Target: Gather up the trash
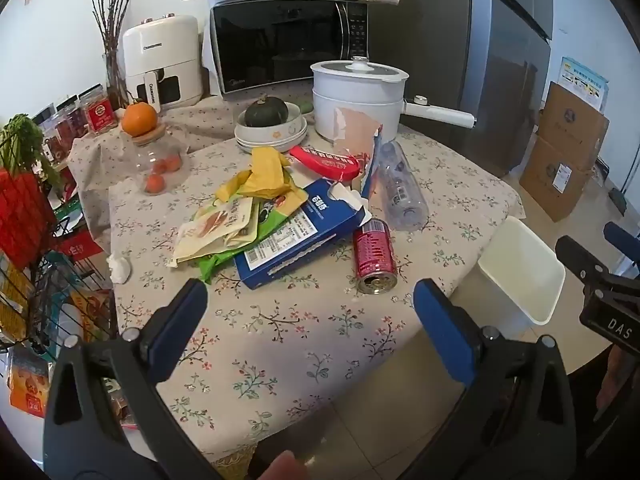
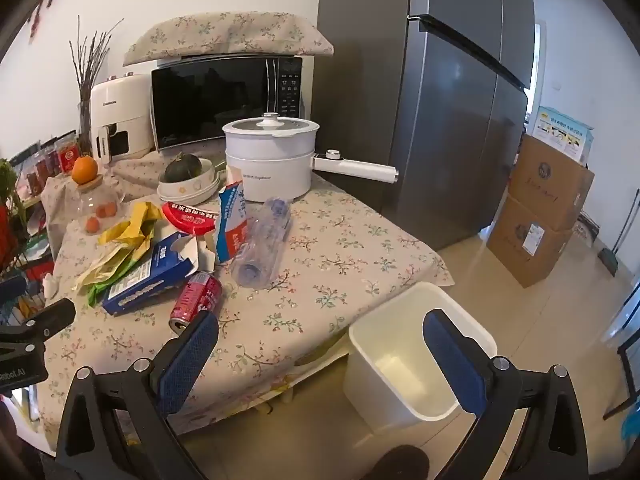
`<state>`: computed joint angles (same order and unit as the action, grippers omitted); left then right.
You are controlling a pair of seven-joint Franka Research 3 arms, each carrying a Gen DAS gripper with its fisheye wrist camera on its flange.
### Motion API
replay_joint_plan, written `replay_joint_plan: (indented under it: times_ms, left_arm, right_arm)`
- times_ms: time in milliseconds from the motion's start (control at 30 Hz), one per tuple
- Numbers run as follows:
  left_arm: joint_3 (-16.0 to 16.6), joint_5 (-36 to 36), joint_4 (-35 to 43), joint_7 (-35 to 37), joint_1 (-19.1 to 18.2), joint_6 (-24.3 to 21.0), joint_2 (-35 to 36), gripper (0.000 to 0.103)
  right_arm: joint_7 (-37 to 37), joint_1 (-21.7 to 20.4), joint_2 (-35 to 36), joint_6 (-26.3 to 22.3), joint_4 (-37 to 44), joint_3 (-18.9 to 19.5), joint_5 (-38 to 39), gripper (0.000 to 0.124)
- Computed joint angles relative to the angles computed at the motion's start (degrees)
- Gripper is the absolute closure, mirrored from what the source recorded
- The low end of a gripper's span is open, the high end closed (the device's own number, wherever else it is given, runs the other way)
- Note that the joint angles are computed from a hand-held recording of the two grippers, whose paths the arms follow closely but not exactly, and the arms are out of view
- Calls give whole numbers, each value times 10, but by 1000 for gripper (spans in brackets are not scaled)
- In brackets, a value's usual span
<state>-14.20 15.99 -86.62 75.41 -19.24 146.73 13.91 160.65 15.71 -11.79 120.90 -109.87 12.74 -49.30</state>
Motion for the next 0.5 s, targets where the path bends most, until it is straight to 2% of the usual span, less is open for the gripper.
replay_joint_plan:
  times_ms: [500]
  left_arm:
    - [0,-7,-7,-1,4,0,-9,1]
  right_arm:
    - [2,1,7,7,2,-1,1,21]
